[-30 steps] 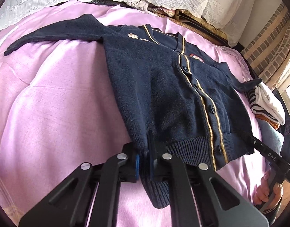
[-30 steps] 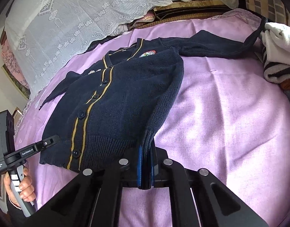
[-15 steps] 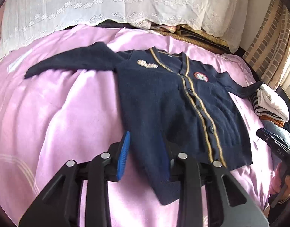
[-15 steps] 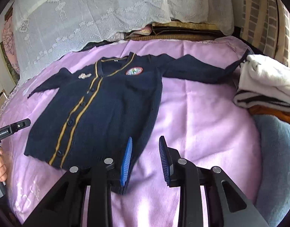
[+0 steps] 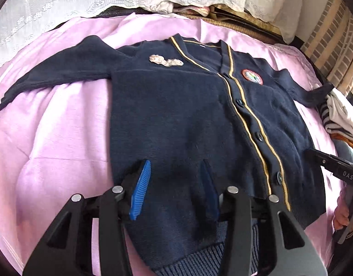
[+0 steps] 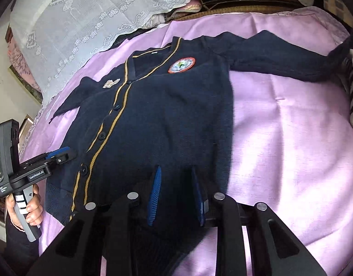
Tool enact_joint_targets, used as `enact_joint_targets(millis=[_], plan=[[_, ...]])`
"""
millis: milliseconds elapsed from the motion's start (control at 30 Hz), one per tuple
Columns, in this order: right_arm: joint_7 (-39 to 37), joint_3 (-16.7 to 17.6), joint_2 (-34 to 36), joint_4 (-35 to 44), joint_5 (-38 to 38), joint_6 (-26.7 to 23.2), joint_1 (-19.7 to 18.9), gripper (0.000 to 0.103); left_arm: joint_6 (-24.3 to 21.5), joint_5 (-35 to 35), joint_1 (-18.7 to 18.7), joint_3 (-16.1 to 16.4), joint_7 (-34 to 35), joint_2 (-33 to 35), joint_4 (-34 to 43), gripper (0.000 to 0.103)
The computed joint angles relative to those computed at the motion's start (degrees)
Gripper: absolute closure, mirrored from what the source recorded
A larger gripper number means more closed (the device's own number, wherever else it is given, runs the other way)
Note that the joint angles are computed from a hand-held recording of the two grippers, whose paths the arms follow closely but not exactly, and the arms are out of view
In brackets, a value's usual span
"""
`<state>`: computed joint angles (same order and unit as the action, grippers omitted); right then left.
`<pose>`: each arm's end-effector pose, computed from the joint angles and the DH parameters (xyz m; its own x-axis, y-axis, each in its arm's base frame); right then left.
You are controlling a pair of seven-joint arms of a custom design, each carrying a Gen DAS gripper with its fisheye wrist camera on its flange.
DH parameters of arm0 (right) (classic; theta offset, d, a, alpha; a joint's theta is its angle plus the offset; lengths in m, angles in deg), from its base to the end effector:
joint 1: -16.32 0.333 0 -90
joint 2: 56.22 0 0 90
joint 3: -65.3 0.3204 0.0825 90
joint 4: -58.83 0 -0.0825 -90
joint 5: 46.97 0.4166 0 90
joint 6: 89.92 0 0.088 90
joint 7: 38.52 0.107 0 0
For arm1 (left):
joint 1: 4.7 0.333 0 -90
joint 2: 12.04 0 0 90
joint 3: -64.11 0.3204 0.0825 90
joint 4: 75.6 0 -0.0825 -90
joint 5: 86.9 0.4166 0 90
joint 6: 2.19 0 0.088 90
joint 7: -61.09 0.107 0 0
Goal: Fold small clothes
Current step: 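Grasp the cardigan sleeve cuff with the right gripper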
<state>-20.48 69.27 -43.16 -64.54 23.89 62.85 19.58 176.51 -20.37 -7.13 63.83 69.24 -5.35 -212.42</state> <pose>0.5987 0.0477 0.2899 0.3977 -0.8523 -0.3397 -0.8020 -0.1432 -0.5799 0.5212 -0.1032 0.2884 0.1799 -0.9737 0.1396 -0.7889 -0.2275 -0.5708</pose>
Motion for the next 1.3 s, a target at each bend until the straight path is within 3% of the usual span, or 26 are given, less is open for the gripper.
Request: enact_joint_targets(millis=[100,233,333,467,567,633,667,733,833,900,1000,1100,1167,1300], plan=[[-1.71,0.34,0.67,2.97,6.64,3.95,-0.54,0.054,-3.58,2.94,-1.06,-0.11,-3.85,0.11,3.62,0.047],[3.14,0.27,4.25,9.82,7.13,1.68,-1.39,0.054,-8.73,-0.51,-2.48,-3.13,3.9,4.6,12.15,0.041],[5.88,1.29,7.53,15.05,5.52,0.52,-1.41,0.054,-13.7,-3.89,-5.07,-3.38,8.96,9.88,20.75,0.037],[13.3,2.74,15.27,25.26,-0.74,-2.72,-1.11,0.054,-18.6,-7.68,-7.79,-1.71,13.25,16.73,30.79,0.033],[21.93,2.68,22.49,33.71,-8.82,-5.82,-0.38,0.053,-21.49,-16.43,-6.2,-2.49,20.9,21.63,35.81,0.032],[27.38,1.8,26.22,37.48,-13.32,-5.07,0.45,0.053,-24.11,-20.51,-5.89,-1.86,23.65,24.14,37.73,0.032],[27.65,2.4,27.38,38.48,-13.84,-5.21,-0.35,0.055,-24.7,-21.88,-5.88,-1.23,24.32,24.98,38.07,0.029],[26.55,4.79,28.11,38.96,-13.15,-7.05,-3.5,0.064,-19.28,-23.25,-5.1,0.13,23.69,24.94,35.74,0.016],[25.33,6.48,24.82,34.79,-12.71,-2.68,-5.66,0.061,-18.56,-24.31,-6.31,2.0,22.79,23.89,34.4,0.012],[21.56,8.24,21.29,30.7,-8.86,2.76,-7.63,0.047,-20.68,-22.28,-9.11,3.97,19.49,22.46,33.88,0.015],[14.55,9.92,16.65,26.15,-1.02,6.44,-10.56,0.041,-17.97,-15.08,-12.56,5.71,13.87,19.99,32.29,0.015],[11.55,8.26,13.79,23.62,4.02,10.82,-10.17,0.04,-18.03,-5.74,-16.48,6.29,8.06,19.22,33.64,0.015],[13.22,6.54,13.52,23.58,5.65,12.91,-9.74,0.04,-19.2,-2.08,-18.03,4.53,7.83,20.53,36.63,0.014],[17.44,4.99,14.47,24.88,9.22,7.69,-12.26,0.041,-22.19,1.18,-20.87,2.05,9.38,25.55,44.08,0.014]])
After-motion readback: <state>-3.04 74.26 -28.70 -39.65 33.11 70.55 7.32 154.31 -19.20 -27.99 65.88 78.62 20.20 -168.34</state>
